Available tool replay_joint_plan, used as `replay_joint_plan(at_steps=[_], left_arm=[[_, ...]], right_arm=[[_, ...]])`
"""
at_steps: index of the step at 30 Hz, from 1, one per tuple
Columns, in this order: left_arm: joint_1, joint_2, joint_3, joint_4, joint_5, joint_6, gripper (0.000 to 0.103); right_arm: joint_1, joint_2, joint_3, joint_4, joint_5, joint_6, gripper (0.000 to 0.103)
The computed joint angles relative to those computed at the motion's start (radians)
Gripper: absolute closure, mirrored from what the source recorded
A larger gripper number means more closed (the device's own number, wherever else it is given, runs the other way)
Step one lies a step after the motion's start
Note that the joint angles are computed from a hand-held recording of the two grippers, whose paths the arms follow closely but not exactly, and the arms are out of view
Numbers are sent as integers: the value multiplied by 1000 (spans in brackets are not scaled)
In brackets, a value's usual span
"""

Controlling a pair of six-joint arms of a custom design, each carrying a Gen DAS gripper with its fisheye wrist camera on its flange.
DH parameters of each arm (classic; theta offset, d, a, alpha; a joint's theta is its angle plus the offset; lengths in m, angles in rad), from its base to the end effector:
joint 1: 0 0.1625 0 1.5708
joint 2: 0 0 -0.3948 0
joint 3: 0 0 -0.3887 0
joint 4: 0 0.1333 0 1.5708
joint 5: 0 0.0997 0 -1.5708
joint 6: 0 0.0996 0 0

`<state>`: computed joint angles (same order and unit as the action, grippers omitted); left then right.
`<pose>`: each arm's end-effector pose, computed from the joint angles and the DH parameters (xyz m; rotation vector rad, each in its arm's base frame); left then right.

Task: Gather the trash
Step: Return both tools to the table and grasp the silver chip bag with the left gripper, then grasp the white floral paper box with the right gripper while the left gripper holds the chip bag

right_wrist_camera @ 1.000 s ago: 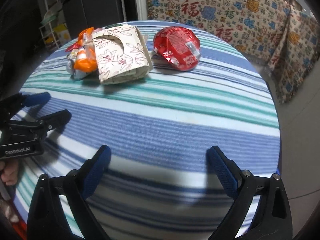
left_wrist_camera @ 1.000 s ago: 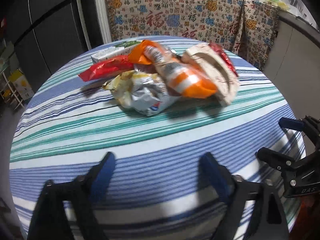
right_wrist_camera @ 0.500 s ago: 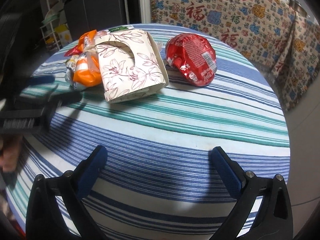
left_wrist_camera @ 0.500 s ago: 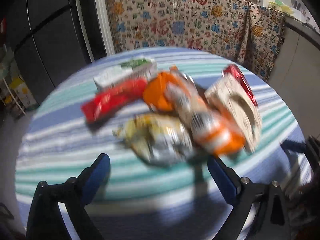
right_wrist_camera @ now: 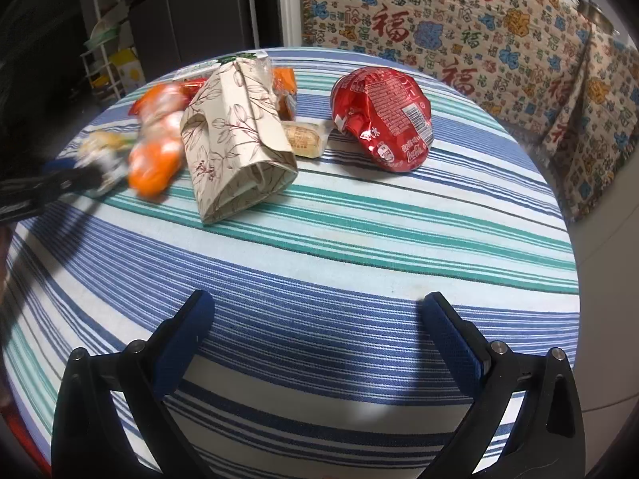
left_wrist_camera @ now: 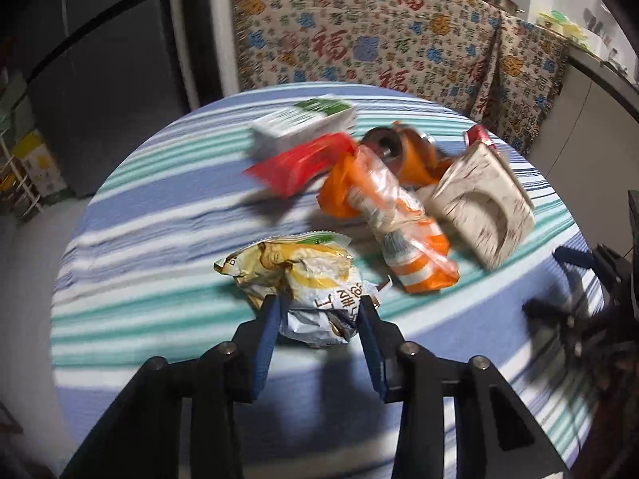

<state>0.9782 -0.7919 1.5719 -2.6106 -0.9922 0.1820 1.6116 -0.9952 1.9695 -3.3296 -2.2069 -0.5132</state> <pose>-0.2193 -0.6618 0.1151 0.8834 2.4319 -0.4875 0.0969 -0.5569 0.1858 0.3214 -2.2543 0.7336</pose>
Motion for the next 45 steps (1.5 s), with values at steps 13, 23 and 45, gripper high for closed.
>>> replay_joint_plan(at_steps=[13, 23, 45], left_arm=[[12, 16, -32, -58, -27, -185, 26], [52, -3, -28, -39, -20, -99, 61], [23, -87, 89, 39, -186, 123, 37]], right_arm=[[-1, -1, 0, 2, 2, -1, 0], [-2, -1, -1, 6, 13, -10, 0], [-20, 10, -183, 271, 292, 6, 58]])
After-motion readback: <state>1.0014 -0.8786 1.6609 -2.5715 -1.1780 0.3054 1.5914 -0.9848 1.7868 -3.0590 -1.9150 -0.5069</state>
